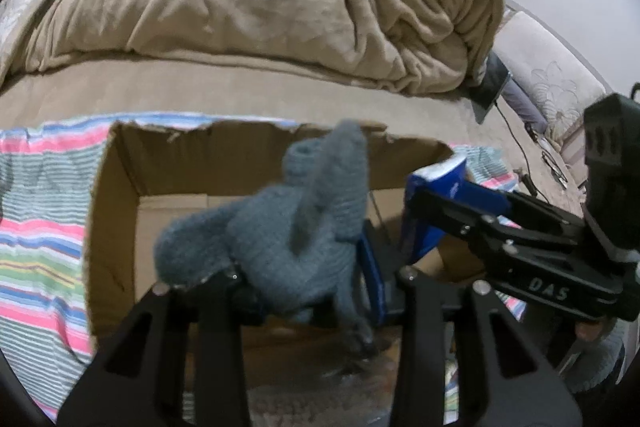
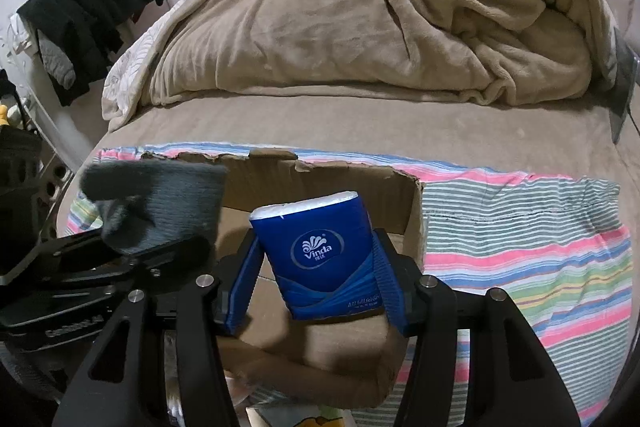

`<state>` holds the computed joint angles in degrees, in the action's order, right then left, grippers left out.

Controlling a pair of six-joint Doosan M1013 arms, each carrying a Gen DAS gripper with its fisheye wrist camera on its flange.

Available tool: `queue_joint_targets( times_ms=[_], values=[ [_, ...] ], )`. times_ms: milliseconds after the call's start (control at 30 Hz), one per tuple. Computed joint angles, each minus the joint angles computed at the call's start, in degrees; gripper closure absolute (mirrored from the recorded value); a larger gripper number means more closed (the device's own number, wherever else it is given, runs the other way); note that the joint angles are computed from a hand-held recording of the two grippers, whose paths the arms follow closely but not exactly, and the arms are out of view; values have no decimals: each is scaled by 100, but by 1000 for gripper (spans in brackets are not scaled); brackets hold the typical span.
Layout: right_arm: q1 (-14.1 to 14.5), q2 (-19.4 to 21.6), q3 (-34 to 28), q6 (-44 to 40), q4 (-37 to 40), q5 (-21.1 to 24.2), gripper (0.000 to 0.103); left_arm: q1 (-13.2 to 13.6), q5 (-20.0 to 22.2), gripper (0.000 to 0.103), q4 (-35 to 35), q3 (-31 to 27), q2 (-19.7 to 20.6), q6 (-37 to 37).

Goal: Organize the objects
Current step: 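Carry gloves and tissue pack into the box and open both tools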

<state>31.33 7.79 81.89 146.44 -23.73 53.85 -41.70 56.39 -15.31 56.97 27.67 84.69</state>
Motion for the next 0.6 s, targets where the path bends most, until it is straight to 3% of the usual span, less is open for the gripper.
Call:
queue_joint_targets(
  times_ms=[100,233,300,600],
  values=[
    [17,5,-27,1,-20,29,43,-6,21,57,111,-19,0,-107],
    [81,-26,-49,108,-187,71,31,2,-167,31,160,111,-138,-167],
    [126,-55,-68,201,-288,126,27,-2,-225,29,252,165,-209,-249],
    [472,-209,-186,582,-782,532,26,-33,-422,27,457,557,-650,-380]
  ],
)
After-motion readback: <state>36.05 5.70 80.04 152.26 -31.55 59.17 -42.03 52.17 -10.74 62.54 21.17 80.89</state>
